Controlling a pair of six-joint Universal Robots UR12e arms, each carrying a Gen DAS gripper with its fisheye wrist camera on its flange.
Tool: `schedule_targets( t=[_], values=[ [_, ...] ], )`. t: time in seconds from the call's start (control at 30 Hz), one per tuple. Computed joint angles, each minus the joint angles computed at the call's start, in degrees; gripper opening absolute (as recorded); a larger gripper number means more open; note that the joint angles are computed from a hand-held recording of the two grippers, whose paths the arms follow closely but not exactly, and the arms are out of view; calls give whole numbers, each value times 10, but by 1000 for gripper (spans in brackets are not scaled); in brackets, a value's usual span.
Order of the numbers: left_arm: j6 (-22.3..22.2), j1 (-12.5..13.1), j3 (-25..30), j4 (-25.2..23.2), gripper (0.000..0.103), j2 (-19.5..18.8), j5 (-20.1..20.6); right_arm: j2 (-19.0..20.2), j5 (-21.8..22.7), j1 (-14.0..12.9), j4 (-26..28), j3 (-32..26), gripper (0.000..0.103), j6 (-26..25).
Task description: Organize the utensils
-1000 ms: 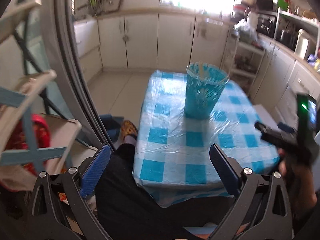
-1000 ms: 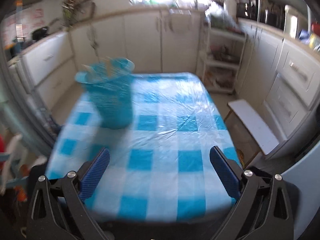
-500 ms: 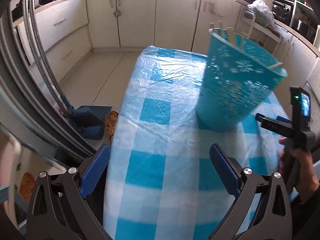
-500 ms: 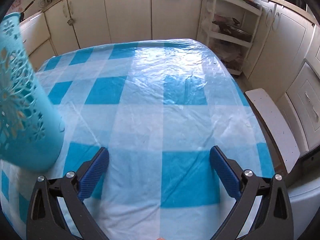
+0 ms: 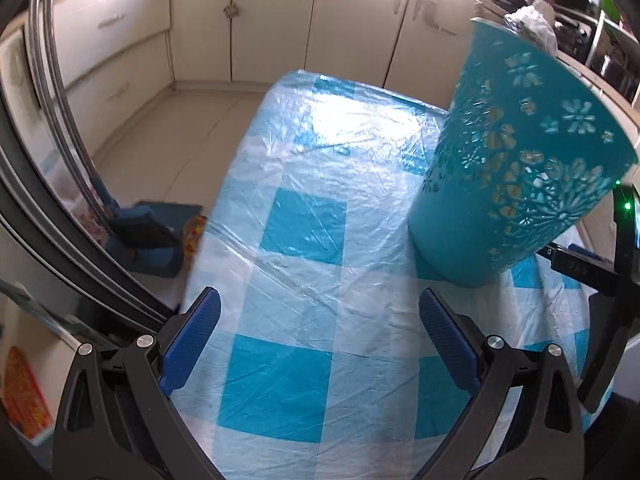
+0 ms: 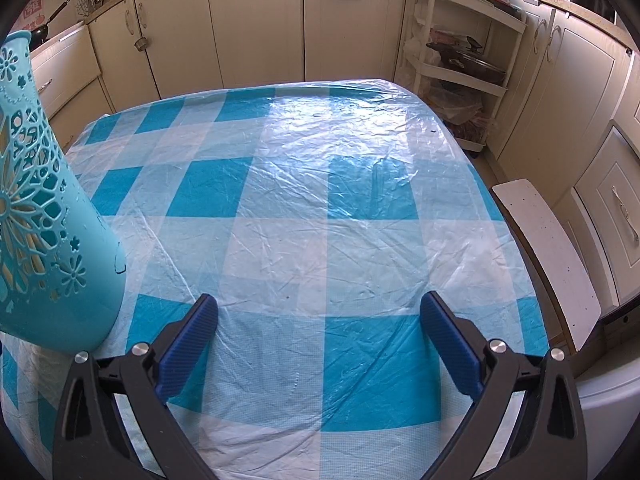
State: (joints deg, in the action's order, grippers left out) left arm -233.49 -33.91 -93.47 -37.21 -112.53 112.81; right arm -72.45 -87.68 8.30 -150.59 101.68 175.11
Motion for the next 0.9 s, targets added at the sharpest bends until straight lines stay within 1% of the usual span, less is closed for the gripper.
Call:
schedule_targets(
  t=[0.07, 0.1, 0.13, 0.2, 0.27, 0.37, 0.43, 0.5, 0.9],
  values=[
    [-13, 3, 0, -5, 96, -2, -11, 0, 0, 0, 0, 0, 96, 0],
    [-19, 3, 3, -10, 96, -5, -9, 0, 0, 0, 0, 0, 96, 0],
    [-19, 1, 6, -15, 96, -8, 4, -1, 0, 0, 0, 1, 96, 0],
    [-20, -2, 16, -31, 96, -13, 15, 2, 0, 0, 0, -2, 96, 0],
    [-18, -4, 33, -62, 96, -21, 21, 2, 0, 0, 0, -2, 96, 0],
    [1, -13, 68, -134, 96, -39, 49, 3, 0, 0, 0, -2, 96, 0],
    [10, -18, 78, -144, 96, -46, 65, 3, 0, -1, 0, -3, 96, -1],
    [-1, -14, 74, -132, 96, -45, 52, 2, 0, 0, 0, -2, 96, -1],
    [-29, -13, 86, -152, 97, -53, 60, 5, -2, 2, -1, -4, 97, 1]
  ],
)
